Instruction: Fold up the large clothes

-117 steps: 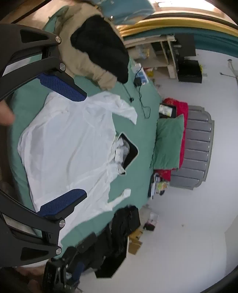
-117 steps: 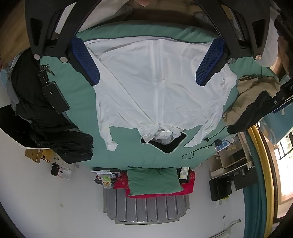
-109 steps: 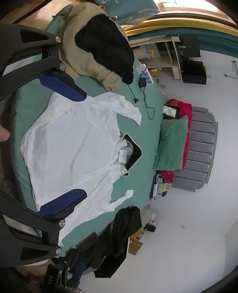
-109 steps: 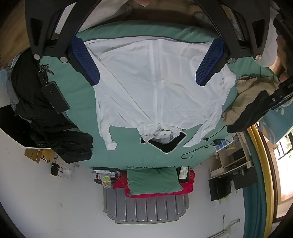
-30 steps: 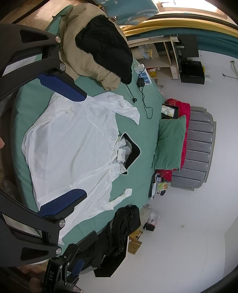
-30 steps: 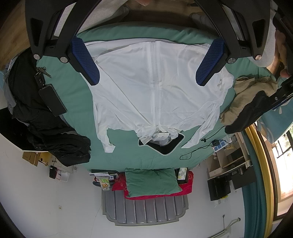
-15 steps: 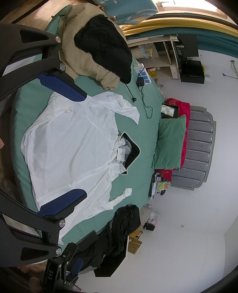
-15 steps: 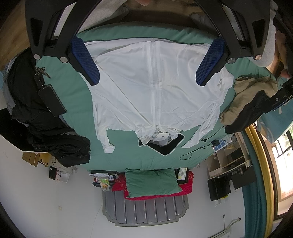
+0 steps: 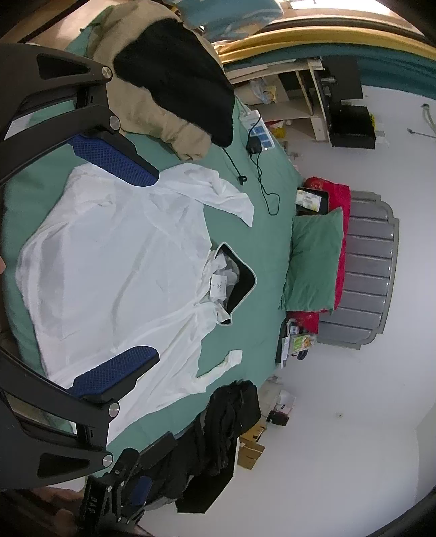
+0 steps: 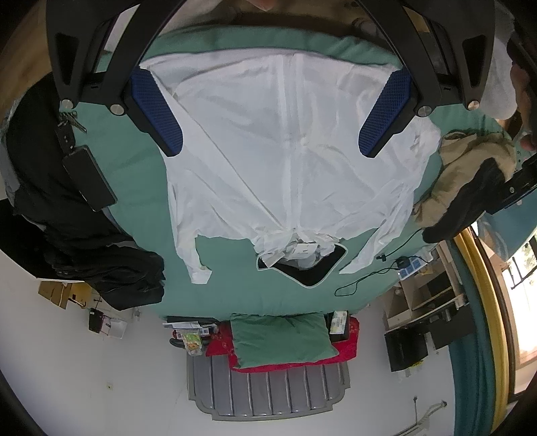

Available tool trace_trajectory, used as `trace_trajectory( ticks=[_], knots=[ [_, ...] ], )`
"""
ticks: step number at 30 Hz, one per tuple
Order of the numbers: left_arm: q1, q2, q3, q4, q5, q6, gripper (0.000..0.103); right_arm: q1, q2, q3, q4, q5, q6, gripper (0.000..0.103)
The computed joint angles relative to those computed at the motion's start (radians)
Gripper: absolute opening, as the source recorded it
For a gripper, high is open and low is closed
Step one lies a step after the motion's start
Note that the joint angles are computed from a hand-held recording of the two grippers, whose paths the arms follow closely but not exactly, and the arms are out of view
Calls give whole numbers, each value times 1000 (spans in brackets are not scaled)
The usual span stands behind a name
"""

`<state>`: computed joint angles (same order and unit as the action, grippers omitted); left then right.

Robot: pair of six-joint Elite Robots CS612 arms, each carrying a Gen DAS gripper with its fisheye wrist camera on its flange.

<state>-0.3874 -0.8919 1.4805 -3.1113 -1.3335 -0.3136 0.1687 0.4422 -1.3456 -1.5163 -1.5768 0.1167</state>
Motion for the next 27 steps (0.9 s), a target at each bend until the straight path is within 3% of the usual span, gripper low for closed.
trace_trajectory(
  ticks=[13, 22, 27],
  knots=[
    [44, 125, -191, 124, -74, -3, 98, -24, -52, 174, -77, 23, -26, 103],
    [72, 273, -447, 249, -95, 49, 98, -61, -124, 378, -184, 128, -39, 103],
    [86, 371, -605, 310, -69, 90, 98, -85, -193, 546, -264, 100, -77, 103]
  ],
)
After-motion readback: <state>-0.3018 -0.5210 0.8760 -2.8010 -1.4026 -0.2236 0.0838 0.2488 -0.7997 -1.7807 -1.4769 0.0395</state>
